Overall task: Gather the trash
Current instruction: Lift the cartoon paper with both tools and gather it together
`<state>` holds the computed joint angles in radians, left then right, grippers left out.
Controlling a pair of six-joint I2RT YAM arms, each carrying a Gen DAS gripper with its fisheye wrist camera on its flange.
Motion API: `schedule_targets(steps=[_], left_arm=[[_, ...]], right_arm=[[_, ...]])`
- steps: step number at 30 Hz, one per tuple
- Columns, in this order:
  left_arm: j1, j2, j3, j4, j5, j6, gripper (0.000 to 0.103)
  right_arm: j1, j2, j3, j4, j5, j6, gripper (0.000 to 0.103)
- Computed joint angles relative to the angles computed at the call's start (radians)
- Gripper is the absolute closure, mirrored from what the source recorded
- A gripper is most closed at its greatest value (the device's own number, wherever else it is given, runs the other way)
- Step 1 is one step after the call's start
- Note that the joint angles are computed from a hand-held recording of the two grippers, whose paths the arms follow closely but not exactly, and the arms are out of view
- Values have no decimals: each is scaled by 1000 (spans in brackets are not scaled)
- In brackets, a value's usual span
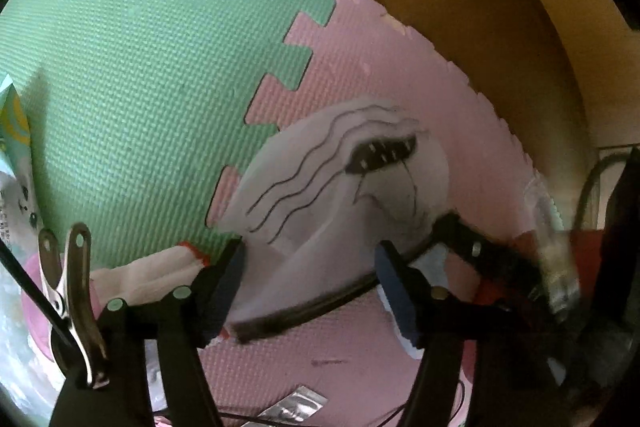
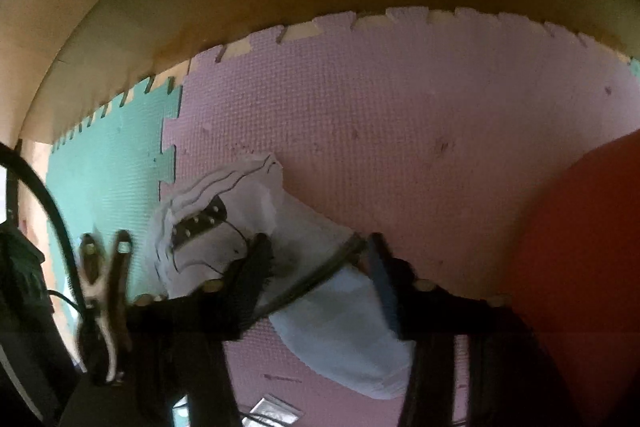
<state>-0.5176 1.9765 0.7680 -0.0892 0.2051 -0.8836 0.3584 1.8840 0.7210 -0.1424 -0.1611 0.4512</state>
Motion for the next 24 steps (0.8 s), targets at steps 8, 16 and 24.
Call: schedule_targets(steps=[8, 16, 24], left_arm=[[45, -6, -17, 21, 57, 89, 88], [122, -55, -54, 7, 5, 91, 82], [183, -84, -65, -8, 11, 155, 50]], right_arm=[[111, -49, -18, -23, -14, -56, 96], [131, -144, -12, -12, 96, -61, 62], [91, 10, 138, 4, 40, -24, 46]])
